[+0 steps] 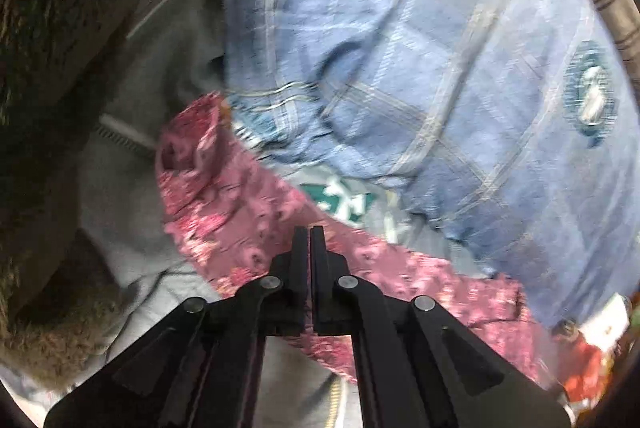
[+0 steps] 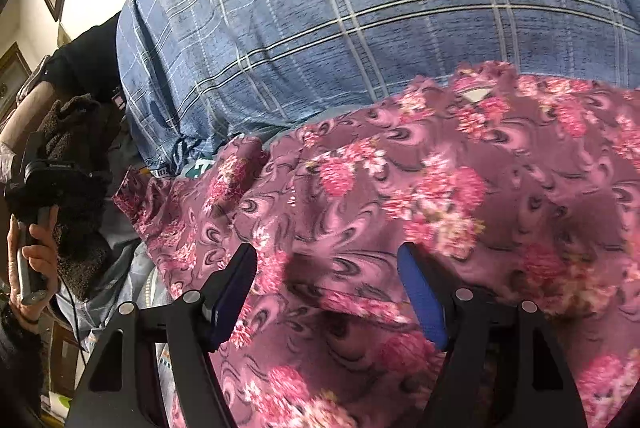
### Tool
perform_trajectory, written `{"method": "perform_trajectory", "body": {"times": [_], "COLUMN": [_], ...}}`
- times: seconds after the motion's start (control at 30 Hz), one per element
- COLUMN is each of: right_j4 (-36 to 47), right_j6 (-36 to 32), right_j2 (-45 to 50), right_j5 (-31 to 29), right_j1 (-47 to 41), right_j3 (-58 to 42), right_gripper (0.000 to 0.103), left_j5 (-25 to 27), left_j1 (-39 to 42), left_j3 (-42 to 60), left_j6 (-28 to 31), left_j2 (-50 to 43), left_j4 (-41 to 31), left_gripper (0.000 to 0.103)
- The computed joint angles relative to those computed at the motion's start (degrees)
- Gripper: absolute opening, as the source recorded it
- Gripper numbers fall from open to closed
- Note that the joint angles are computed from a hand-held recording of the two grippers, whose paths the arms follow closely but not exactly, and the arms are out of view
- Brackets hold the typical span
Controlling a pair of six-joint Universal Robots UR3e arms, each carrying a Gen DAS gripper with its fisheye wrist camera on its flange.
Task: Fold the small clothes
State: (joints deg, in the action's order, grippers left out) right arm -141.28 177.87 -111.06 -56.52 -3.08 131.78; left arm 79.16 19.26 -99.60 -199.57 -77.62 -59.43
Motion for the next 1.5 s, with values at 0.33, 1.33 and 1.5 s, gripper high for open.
{"method": "perform_trajectory", "body": {"times": [0.33, 1.33, 1.5], "right_j4": [-3.03, 6.05, 21.45], "right_j6": [-2.54, -4.15, -12.90], "right_j2": [-1.18, -4.58, -20.47], "right_j5": [3.34, 2.24, 0.59], "right_j1": [-3.12, -4.50, -17.64], "right_j3": [4.24, 0.50, 0.68], "right_gripper": [0.079, 0.081, 0.083], "left_j5": [20.57, 19.38, 19.36], "left_j1": [-7.74, -32.08, -40.63], "left_j3": [9.01, 21.07, 31.02], "left_j6": [-9.57, -10.64, -13.81], "left_j2": [-15.65, -14.60, -23.29], "left_j4": [-3.27, -0.19, -2.50], "left_gripper": [0.073, 0.013, 0.013]}}
